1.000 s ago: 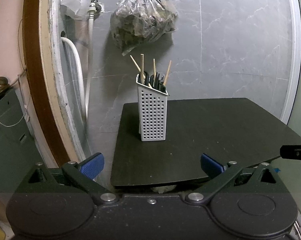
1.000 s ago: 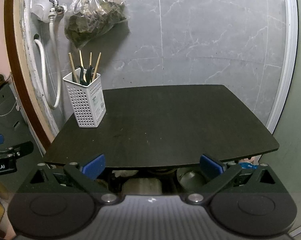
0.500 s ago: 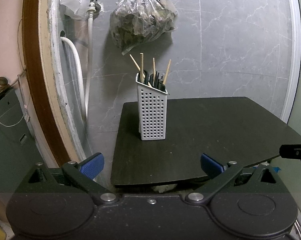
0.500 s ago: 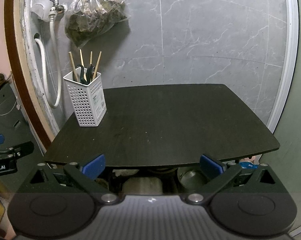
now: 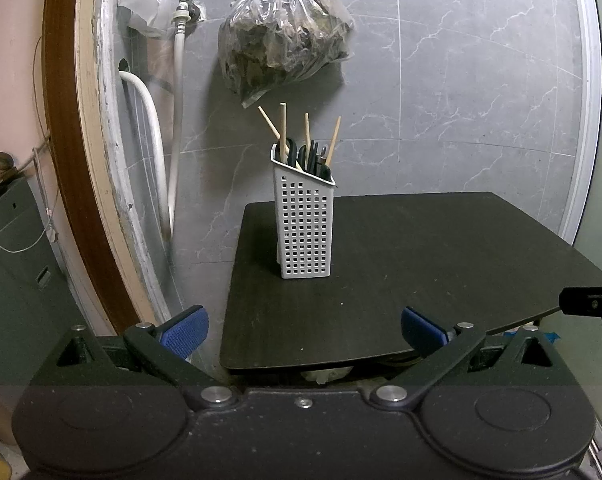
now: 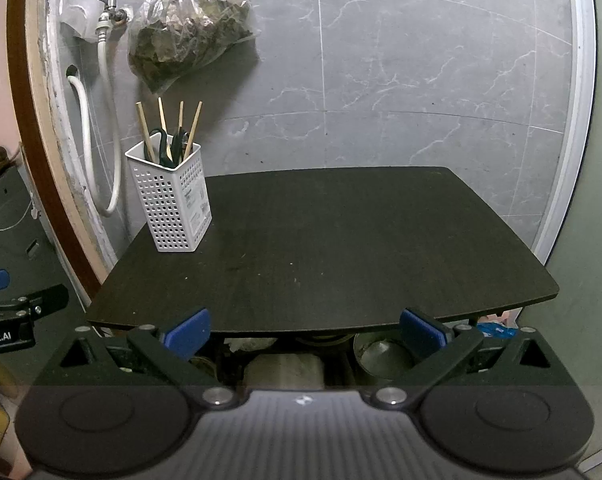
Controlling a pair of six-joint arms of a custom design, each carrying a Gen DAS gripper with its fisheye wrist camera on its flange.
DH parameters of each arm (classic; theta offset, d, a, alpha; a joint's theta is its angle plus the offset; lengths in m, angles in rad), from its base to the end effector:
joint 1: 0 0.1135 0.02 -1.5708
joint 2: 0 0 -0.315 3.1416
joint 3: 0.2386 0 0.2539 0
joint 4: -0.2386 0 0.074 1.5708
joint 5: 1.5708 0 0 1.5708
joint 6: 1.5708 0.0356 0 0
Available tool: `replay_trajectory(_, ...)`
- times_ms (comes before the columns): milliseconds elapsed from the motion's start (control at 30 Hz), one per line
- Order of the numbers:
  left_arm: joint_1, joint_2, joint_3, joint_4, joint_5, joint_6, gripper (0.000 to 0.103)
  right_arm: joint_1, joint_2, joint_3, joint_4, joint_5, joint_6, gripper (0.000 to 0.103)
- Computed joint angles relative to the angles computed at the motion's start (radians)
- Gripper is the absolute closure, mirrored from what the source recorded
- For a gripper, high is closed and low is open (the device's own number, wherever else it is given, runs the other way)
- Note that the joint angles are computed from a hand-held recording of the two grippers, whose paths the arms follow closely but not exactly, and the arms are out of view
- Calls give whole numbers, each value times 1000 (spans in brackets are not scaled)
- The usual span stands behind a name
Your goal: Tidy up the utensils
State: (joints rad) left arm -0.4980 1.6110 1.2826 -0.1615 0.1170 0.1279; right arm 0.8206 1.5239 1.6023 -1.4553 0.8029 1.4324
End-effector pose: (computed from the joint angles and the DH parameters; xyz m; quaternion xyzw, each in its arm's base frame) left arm 0.3336 -0.1861 0.3540 0.2922 0.8052 -0.1438 0.4956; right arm 0.1998 0.1768 0.4104 0.3120 0.8622 -0.0867 0.3895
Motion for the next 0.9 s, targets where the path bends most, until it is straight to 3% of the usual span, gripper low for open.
replay_trajectory(900,23,31,15,3,26,10,1,-26,24,11,18,-16,-24,0)
